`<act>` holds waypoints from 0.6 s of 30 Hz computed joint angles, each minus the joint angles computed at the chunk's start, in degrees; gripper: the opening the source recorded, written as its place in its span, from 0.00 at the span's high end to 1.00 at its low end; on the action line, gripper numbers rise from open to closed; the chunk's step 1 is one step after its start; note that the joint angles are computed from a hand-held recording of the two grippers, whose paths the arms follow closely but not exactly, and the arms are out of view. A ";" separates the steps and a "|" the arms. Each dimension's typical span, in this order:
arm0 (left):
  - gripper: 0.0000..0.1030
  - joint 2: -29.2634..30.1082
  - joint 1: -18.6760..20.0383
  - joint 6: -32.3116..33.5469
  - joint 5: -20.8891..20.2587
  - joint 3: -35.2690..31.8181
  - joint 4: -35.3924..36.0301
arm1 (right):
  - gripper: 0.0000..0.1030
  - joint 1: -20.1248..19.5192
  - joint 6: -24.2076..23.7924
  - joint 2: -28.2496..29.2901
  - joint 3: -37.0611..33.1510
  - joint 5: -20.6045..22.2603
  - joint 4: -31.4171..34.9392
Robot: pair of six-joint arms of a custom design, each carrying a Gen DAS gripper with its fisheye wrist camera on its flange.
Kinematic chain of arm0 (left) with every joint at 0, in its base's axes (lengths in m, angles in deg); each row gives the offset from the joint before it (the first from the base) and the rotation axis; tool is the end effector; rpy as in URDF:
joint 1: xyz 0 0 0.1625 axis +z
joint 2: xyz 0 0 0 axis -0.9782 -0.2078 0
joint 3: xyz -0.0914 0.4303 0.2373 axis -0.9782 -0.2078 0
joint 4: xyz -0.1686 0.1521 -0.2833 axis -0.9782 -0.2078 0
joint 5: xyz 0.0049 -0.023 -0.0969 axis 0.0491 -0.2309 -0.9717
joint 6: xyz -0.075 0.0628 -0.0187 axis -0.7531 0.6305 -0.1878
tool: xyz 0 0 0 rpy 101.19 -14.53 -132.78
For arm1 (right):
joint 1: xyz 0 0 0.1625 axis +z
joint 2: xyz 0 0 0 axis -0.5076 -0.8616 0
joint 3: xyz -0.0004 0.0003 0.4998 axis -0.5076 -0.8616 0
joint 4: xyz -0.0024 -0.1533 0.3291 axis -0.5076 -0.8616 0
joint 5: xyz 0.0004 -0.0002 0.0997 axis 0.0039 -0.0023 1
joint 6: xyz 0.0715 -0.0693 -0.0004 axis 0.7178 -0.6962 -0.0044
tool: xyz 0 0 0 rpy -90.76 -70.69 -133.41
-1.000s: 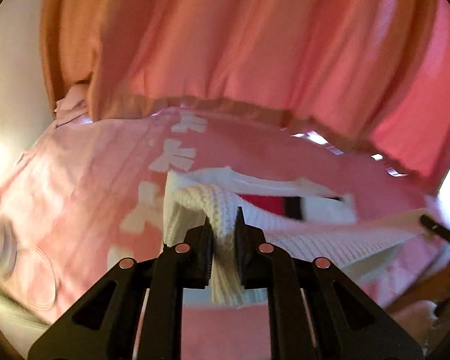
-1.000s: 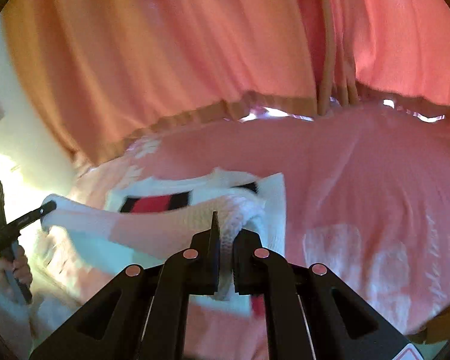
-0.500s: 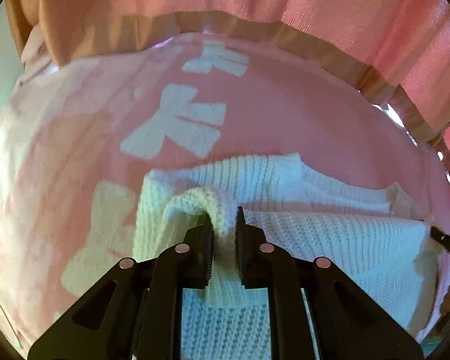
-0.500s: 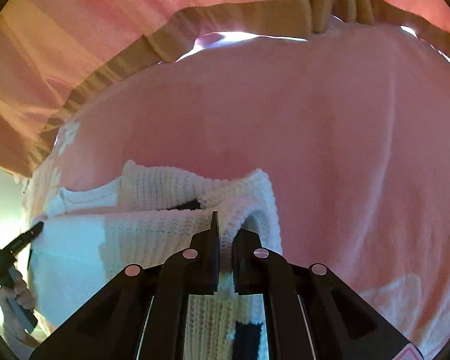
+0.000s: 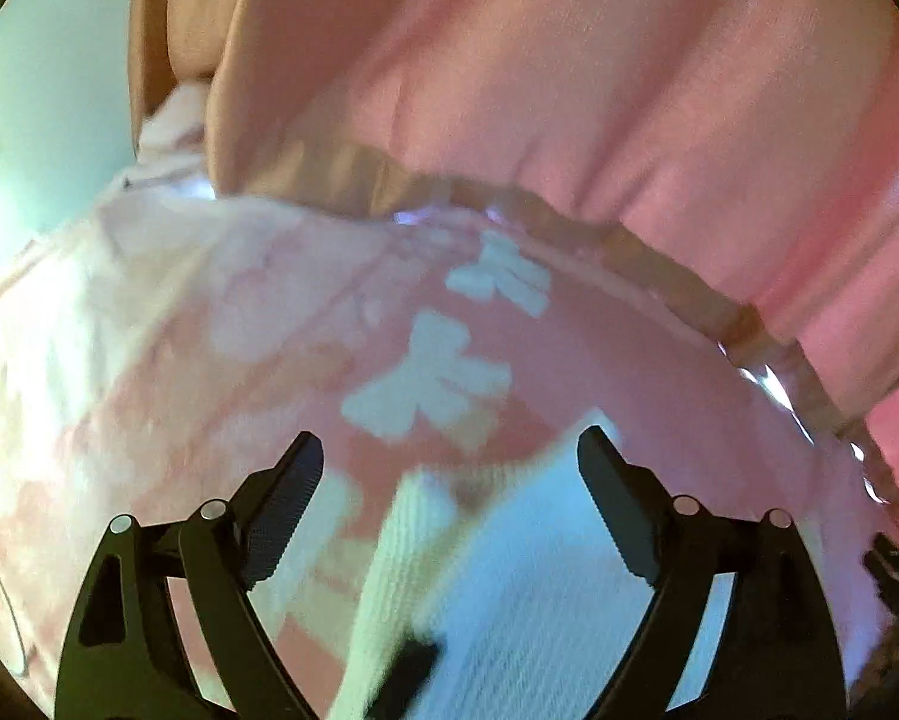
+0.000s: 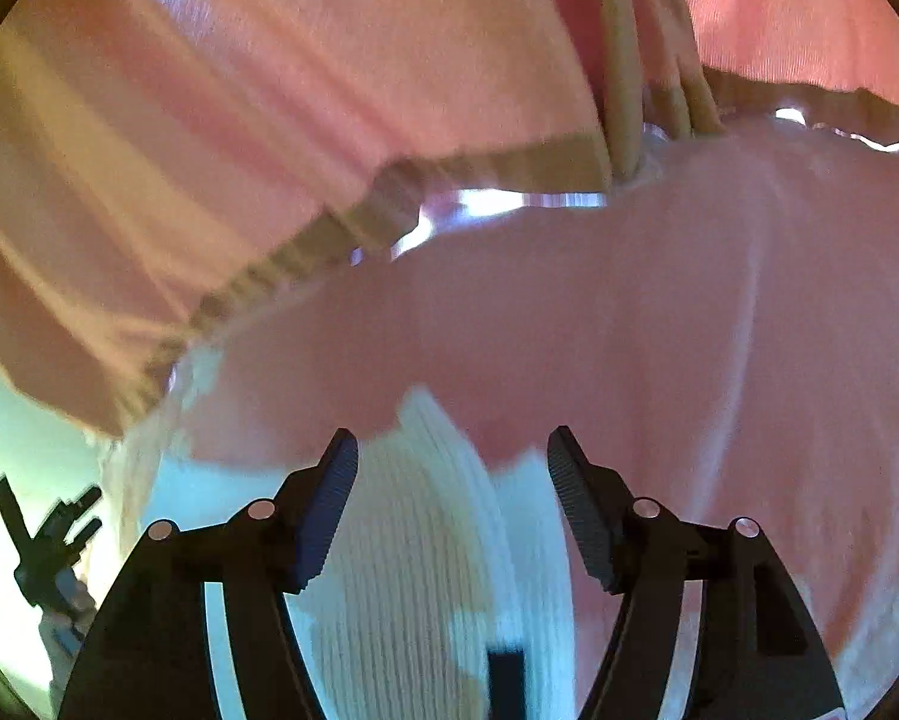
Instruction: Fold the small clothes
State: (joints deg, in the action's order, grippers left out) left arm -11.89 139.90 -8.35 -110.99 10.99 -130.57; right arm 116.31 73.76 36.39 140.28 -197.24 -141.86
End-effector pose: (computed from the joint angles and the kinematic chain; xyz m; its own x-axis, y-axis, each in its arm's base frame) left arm -0.1648 -0.7027 0.1766 -0.8793 0.1580 -0.4494 0.3875 0.7859 -0.4819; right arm 0.0440 -0.5233 0.2741 -0.8217 0.5143 0.2455 0.0865 0.5384 -0.8383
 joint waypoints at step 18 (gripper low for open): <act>0.57 -7.59 2.80 -1.25 -5.97 14.08 12.97 | 0.61 3.09 -2.90 8.63 15.20 -4.91 -8.71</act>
